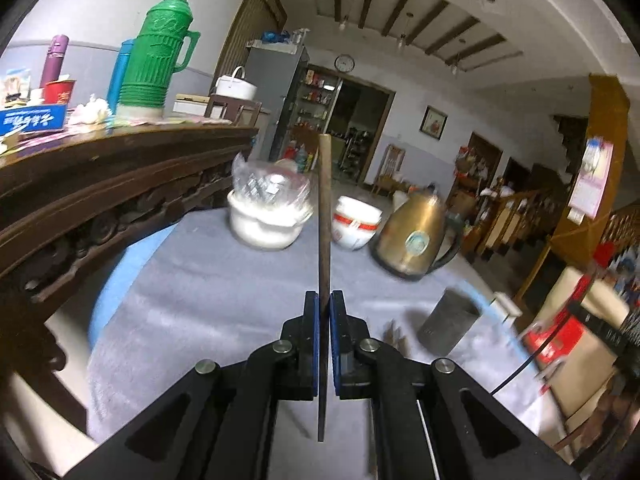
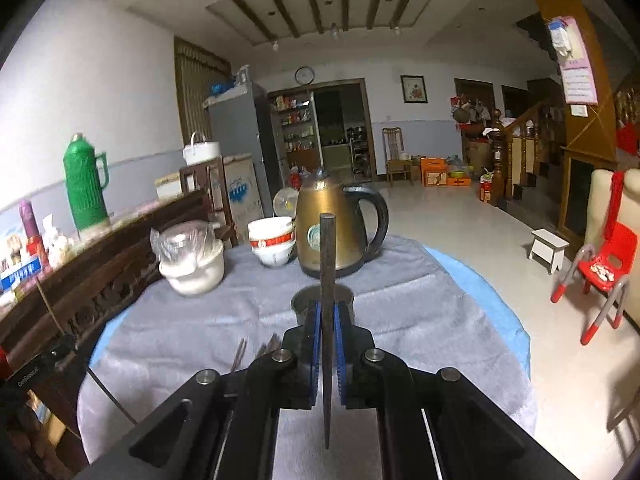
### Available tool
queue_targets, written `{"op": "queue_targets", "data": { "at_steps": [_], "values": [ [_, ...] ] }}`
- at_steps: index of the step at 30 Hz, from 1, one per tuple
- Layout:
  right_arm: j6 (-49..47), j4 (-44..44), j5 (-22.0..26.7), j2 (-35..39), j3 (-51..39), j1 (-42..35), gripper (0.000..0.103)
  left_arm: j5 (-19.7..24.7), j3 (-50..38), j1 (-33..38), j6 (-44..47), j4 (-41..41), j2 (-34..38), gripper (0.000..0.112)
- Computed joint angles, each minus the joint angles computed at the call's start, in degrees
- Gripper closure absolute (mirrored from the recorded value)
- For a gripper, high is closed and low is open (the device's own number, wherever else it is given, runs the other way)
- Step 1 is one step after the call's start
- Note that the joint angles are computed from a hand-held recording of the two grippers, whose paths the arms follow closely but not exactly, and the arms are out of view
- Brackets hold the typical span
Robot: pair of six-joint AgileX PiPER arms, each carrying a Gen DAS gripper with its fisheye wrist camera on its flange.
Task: Organize utensils
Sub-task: 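Lift both held chopsticks upright and carry them over the grey perforated cup, then open the left tool over the cup while the right tool releases its chopstick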
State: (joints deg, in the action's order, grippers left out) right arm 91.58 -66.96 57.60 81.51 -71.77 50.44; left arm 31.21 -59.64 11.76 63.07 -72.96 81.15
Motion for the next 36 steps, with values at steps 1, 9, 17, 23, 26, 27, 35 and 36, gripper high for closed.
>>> {"op": "queue_targets", "data": {
  "at_steps": [1, 9, 17, 23, 26, 27, 35, 36],
  "values": [
    [0.1, -0.8, 0.1, -0.7, -0.4, -0.2, 0.096, 0.7, -1.8, -0.5, -1.4, 0.2, 0.6, 0.107],
    [-2.7, -5.4, -3.5, -1.1, -8.2, -6.1, 0.096, 2.6, -21.5, -10.6, -16.1, 3.3, 10.4, 0.107],
    [-4.2, -1.2, -15.0, 5.5, -15.8, -18.2, 0.096, -3.7, -40.0, -22.6, -33.5, 17.5, 23.4, 0.107],
    [-8.9, 5.6, -20.3, 11.1, -17.9, -23.6, 0.096, -4.4, -50.4, -27.7, -45.9, 31.5, 32.1, 0.107],
    [-10.0, 7.8, -22.0, 12.3, -16.9, -25.2, 0.096, -4.1, -52.8, -28.9, -48.8, 35.0, 34.8, 0.107],
    [-10.8, 8.9, -22.7, 12.7, -16.8, -25.8, 0.096, -4.0, -53.1, -29.1, -48.9, 35.4, 35.3, 0.107],
    [-17.7, 17.4, -25.1, 15.5, -16.6, -27.9, 0.096, 1.4, -58.6, -30.4, -54.0, 42.6, 41.0, 0.107],
    [-19.8, 19.6, -24.8, 16.3, -17.6, -27.9, 0.096, 3.0, -59.7, -30.3, -54.6, 43.2, 41.6, 0.107]
  ]
}}
